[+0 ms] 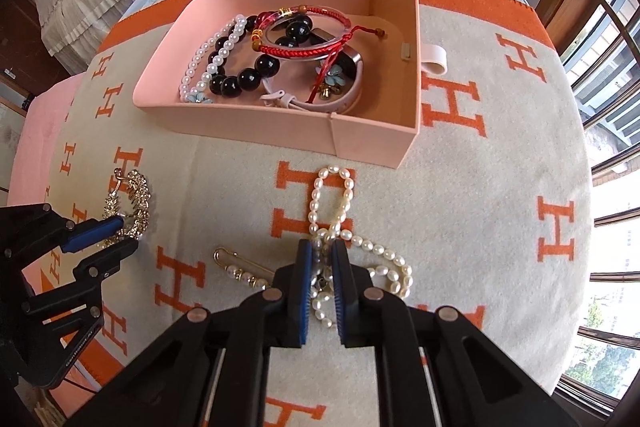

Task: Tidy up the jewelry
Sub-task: 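Close the right tool on the pearl necklace while the left tool lifts the comb, then carry the necklace and comb into the pink box and open both tools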

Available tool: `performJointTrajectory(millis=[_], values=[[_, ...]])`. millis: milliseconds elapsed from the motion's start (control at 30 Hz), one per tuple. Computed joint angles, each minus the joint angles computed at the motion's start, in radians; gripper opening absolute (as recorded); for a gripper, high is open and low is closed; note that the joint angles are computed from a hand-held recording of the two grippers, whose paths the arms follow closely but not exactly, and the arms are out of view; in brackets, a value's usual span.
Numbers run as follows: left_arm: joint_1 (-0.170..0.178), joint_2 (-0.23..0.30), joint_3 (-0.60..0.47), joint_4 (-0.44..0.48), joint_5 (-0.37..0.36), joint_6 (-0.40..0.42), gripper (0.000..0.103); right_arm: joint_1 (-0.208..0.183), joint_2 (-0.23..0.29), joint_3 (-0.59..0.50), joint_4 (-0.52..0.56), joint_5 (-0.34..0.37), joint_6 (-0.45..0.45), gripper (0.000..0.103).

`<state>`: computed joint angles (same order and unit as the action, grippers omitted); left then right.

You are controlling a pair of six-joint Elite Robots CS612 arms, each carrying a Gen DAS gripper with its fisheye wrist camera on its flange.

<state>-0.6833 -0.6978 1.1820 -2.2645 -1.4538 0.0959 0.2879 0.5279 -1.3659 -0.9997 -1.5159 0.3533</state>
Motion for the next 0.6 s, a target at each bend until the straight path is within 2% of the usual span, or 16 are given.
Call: performJointTrajectory(millis=[233,367,400,467,600], values=[[0.021,-0.016,0.01,-0.032,-0.069,-0.055,0.008,-0.01,0.021,-0.076,-0.064,0.048,0.002,0.009],[0.026,-0.034,0.017,-0.072,-0.072,-0.093,0.008,-0.018,0.015,-0.105,-0.118,0.08,0.013,0.009],[0.028,-0.038,0.017,-0.081,-0.074,-0.103,0.008,-0.02,0.011,-0.108,-0.136,0.082,0.015,0.004],[0.029,-0.048,0.018,-0.101,-0.068,-0.119,0.008,-0.024,0.007,-0.121,-0.178,0.092,0.024,0.004],[0.028,-0.056,0.003,-0.14,-0.055,-0.145,0.008,-0.028,-0.006,-0.123,-0.26,0.074,0.042,0.004]])
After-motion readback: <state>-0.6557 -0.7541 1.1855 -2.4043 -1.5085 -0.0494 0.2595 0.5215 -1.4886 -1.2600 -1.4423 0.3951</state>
